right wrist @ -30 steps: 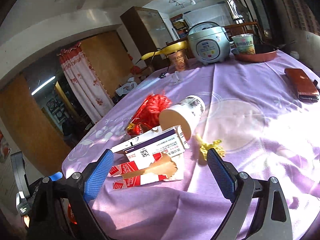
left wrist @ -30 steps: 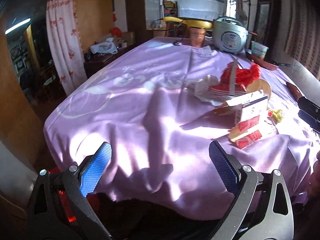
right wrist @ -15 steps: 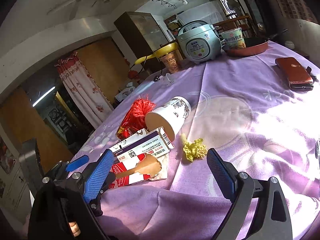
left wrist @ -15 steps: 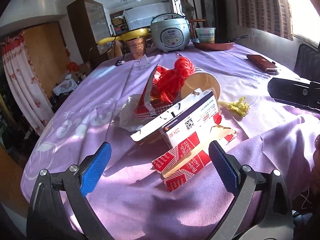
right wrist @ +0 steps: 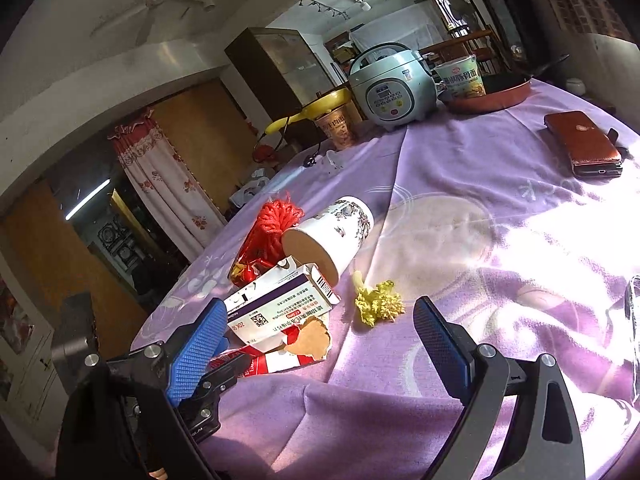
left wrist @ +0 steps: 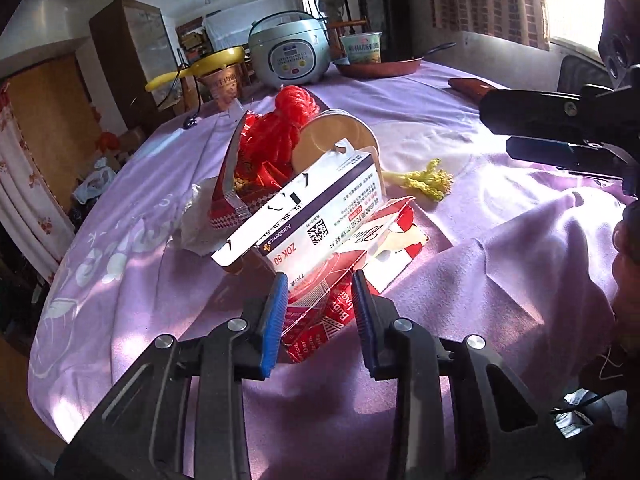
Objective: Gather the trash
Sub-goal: 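Return to the table and grasp the red Budweiser carton with the left gripper, then grasp the yellow crumpled plastic with the right gripper while the left gripper holds the carton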
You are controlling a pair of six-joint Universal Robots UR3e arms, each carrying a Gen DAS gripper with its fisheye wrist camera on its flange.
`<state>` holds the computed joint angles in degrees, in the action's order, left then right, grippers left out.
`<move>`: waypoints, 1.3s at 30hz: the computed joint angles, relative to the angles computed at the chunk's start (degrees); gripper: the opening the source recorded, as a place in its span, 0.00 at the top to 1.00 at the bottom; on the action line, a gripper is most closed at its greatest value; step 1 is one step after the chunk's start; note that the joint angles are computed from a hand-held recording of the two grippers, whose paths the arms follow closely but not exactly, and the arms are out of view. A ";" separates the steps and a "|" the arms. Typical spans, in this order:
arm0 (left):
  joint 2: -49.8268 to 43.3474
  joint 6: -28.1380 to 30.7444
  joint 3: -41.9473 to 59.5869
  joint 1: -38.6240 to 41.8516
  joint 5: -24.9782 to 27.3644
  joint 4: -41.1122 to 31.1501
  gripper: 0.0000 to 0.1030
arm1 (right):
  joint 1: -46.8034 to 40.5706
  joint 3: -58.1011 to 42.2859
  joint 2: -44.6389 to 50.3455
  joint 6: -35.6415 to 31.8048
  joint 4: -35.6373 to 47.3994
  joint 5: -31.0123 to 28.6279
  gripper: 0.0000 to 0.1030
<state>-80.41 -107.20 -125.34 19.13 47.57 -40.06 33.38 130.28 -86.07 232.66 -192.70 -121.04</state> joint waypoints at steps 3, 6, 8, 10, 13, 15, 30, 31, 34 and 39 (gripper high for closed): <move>-2.23 -1.53 1.05 -1.85 1.82 1.57 0.67 | -0.16 0.13 -0.13 0.24 -0.12 0.59 0.11; -5.20 -3.62 2.49 -3.31 3.05 3.27 0.67 | 0.13 -0.52 -0.22 -0.19 1.12 0.22 0.17; -4.86 -3.67 3.11 -2.84 2.10 1.86 0.71 | 0.18 -0.58 -0.55 -0.37 1.48 0.15 0.22; -3.42 -3.15 3.31 -1.60 0.29 -0.02 0.81 | -0.04 -0.22 -0.90 -0.41 1.16 0.46 0.30; -0.90 -2.08 5.58 0.76 -2.40 -6.93 0.95 | -0.56 0.60 -1.78 0.04 1.00 1.01 0.39; 0.23 -1.01 8.33 2.92 -4.57 -13.48 0.95 | -0.78 0.91 -2.40 0.46 1.52 1.05 0.41; -4.88 -6.33 18.35 17.44 -7.42 -20.57 0.95 | -6.65 -3.94 -3.72 -0.88 16.65 6.83 0.45; -5.94 -7.14 19.01 17.92 -7.20 -20.05 0.95 | -7.73 -4.44 -3.61 -1.33 17.74 8.31 0.45; -8.66 -8.85 21.04 19.28 -7.14 -19.34 0.95 | -11.52 -6.50 -3.53 -2.62 22.03 13.29 0.45; -11.24 -10.29 23.50 19.68 -7.03 -18.46 0.95 | -13.37 -13.73 -1.18 -4.96 32.75 15.62 0.58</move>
<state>-91.65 -117.49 -101.85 38.81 40.54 -58.52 20.01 116.55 -87.25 227.70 -159.95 -105.42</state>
